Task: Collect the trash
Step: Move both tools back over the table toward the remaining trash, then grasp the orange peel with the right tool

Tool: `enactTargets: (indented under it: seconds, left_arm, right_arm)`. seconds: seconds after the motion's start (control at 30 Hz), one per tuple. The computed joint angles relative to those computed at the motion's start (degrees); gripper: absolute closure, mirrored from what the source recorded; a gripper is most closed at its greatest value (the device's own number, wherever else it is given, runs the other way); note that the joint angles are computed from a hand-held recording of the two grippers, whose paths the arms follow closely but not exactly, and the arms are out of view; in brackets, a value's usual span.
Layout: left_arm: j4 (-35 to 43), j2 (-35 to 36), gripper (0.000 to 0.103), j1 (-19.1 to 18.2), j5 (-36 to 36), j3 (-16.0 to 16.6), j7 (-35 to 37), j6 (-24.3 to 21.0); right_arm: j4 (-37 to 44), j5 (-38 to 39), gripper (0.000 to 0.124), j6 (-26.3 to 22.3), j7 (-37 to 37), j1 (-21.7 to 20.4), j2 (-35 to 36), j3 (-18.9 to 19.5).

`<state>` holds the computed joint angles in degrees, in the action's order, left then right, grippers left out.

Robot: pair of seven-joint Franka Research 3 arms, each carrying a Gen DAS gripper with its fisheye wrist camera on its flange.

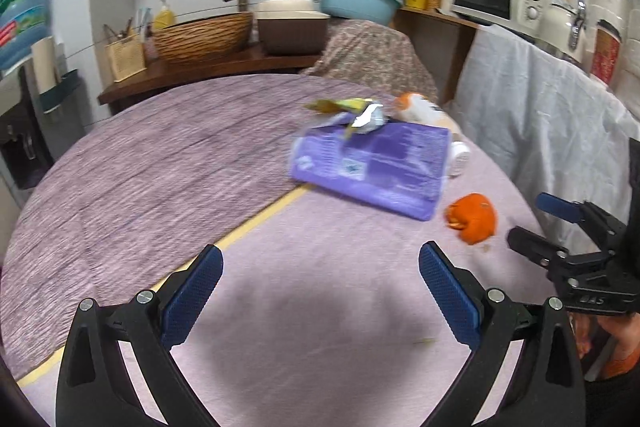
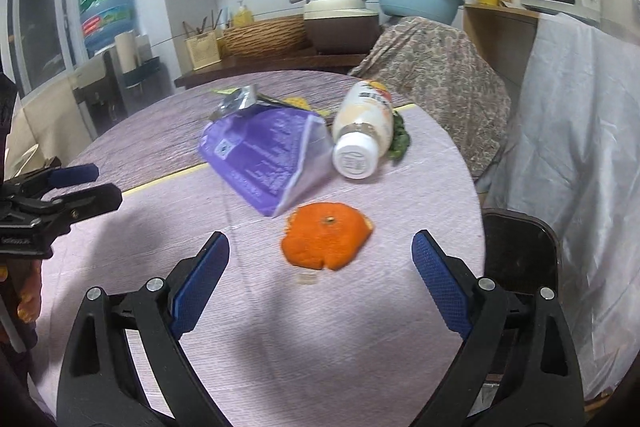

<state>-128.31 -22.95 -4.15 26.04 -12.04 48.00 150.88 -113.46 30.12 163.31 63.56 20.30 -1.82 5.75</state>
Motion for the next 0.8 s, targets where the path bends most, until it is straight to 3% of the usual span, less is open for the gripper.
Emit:
enactTargets:
  seconds: [0.17,0.27,0.33,0.47,0.73,0.8]
  left_arm:
    - [-1.94,-1.36,0.007,0.63,-1.23,1.48,-0.31,0.74]
    - [-2.12,-1.26,0.007,0.50,-2.11,1.86,0.38,0.97]
    - [-2.07,-0.87,0.007,-0.03,-3.42,2.44,1.64,1.20]
    - [-1.15,0.22,0.007,-0.09,-3.75,1.91,3.01,0.63]
    - [1.29,2.76,0.006,-0.56,-4.92,1.75,4.22,0.20]
    - [2.31,3.70,0.006,-0.57,-4.92,1.77,4.57,0.32]
  right_arm:
    - [1.49,-7.96,0.032,-1.44,3.86,0.28,1.51,0.64]
    - [3.10,-19.61,0.032,-1.88,12.48,0.32,3.53,0.35]
    - [5.76,-24.72,0.033,-5.13,16.60,0.44,5.48,-0.19]
    - [10.33,-22.12,0.037,-10.14,15.44,-0.23,8.57,-0.36]
    - [14.24,-15.27,0.094,-14.34,10.74,-1.40,11.11,-0.01]
    - [14.06,-13.41,0.098,-14.45,9.06,-1.57,10.98,0.28]
